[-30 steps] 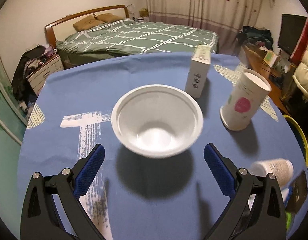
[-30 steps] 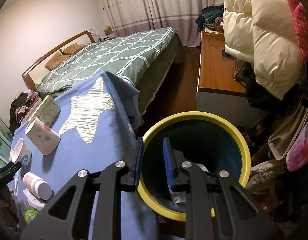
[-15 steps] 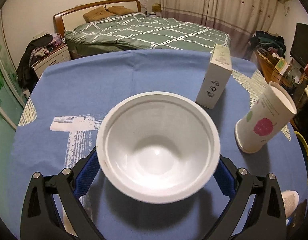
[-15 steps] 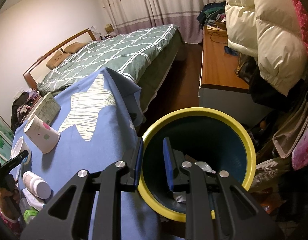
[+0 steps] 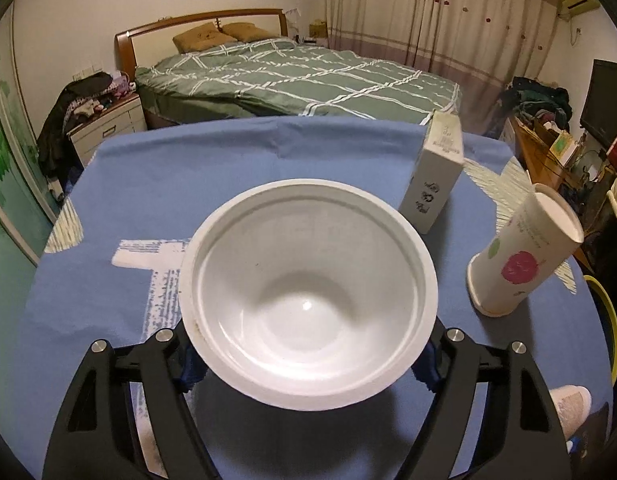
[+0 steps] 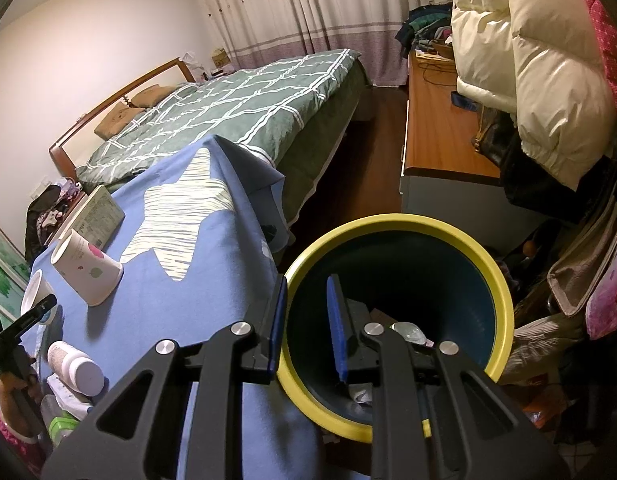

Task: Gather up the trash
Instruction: 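Carry the bowl over the yellow bin and open the left gripper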

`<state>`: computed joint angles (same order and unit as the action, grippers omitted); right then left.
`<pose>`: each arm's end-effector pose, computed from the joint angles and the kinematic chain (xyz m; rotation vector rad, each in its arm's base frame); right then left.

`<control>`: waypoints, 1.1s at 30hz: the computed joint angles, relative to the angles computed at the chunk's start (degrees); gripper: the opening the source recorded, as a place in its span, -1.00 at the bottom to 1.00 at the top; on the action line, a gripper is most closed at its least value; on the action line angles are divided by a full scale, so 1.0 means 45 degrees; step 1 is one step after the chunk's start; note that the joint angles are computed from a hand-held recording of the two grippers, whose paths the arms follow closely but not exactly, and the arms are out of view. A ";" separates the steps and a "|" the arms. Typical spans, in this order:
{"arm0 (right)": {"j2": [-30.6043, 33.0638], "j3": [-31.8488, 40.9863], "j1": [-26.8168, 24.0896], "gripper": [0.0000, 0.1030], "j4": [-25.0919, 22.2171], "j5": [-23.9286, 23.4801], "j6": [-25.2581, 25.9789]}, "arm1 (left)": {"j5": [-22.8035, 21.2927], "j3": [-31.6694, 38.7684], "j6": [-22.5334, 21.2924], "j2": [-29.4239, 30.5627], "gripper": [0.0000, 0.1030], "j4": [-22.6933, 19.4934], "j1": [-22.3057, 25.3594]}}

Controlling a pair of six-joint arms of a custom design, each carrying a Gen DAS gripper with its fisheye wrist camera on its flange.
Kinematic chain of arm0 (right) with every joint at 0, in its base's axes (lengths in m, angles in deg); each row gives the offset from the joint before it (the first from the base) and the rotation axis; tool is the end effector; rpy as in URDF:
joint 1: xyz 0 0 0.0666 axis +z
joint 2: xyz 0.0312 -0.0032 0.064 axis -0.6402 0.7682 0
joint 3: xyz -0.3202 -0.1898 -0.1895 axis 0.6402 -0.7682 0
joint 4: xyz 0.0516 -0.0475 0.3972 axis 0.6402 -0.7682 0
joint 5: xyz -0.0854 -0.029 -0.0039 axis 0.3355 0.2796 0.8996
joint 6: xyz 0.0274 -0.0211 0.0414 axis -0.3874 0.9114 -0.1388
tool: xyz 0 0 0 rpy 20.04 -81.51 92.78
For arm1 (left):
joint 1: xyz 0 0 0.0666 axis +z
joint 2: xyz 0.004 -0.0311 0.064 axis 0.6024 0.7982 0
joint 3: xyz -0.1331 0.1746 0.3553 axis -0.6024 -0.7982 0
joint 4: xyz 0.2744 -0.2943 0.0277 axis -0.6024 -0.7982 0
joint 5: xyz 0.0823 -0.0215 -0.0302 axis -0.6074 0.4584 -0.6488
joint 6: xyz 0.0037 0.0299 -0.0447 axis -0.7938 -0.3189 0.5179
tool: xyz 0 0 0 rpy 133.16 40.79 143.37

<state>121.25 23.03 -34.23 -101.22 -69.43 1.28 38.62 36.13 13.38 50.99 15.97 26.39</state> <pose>0.5169 0.0488 0.3990 0.3249 2.3461 0.1785 0.6175 -0.1112 0.3618 -0.1345 2.4002 -0.0191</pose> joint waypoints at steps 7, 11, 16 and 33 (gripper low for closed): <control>-0.0441 -0.0438 0.0013 -0.62 0.0111 0.0058 0.0186 | -0.0196 -0.0890 -0.0284 -0.1299 0.50 0.0173 -0.0443; -0.0795 -0.0825 -0.0010 -0.62 0.0101 0.0080 0.0374 | -0.0234 -0.1354 -0.0448 -0.2177 0.50 0.0294 -0.0924; -0.1382 -0.1471 -0.0098 -0.62 0.0093 0.0142 0.0732 | -0.0189 -0.1614 -0.0448 -0.2930 0.50 0.0275 -0.1664; -0.2790 -0.3101 -0.1760 -0.62 0.0653 -0.0532 0.1143 | 0.0373 0.1584 -0.0230 -0.0898 0.50 -0.1292 -0.5490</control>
<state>108.70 9.08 -42.15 -98.28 -71.83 6.42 40.30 43.26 12.34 46.95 10.16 1.68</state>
